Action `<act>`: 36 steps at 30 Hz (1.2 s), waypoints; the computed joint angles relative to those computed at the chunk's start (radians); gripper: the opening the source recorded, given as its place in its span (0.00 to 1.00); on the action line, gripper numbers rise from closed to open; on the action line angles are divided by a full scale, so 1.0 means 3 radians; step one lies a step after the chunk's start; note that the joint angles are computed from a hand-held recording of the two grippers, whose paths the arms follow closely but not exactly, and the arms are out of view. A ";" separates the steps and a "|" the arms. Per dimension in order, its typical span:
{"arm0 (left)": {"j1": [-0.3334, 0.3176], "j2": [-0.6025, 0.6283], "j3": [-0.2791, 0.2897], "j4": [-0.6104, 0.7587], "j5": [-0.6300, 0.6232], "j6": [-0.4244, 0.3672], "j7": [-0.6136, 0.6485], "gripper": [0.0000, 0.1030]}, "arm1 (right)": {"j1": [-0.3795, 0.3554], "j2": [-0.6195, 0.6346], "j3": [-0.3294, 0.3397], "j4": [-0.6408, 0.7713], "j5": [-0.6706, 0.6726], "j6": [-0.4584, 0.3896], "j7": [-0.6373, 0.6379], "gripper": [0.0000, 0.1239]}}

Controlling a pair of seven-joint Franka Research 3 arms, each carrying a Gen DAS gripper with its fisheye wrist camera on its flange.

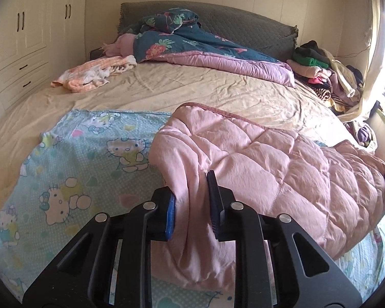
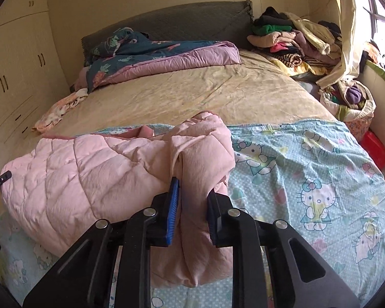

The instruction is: Fold large clothes

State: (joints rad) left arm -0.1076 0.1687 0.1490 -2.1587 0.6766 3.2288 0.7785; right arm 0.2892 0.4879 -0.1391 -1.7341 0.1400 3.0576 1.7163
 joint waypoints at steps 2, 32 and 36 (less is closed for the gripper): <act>0.0020 0.0060 -0.0033 0.0059 -0.0027 -0.0048 0.0016 0.14 | 0.0003 0.0087 -0.0012 0.0090 0.0018 -0.0048 0.0042 0.15; 0.0167 0.0354 -0.0257 0.0273 -0.0208 -0.0467 0.0185 0.19 | 0.0024 0.0476 -0.0080 0.0578 -0.0391 -0.0790 0.0658 0.54; 0.0306 0.0260 -0.0413 0.0189 -0.0339 -0.0476 0.0287 0.34 | -0.0003 0.0266 -0.0007 0.0278 -0.0361 -0.0575 0.0624 0.70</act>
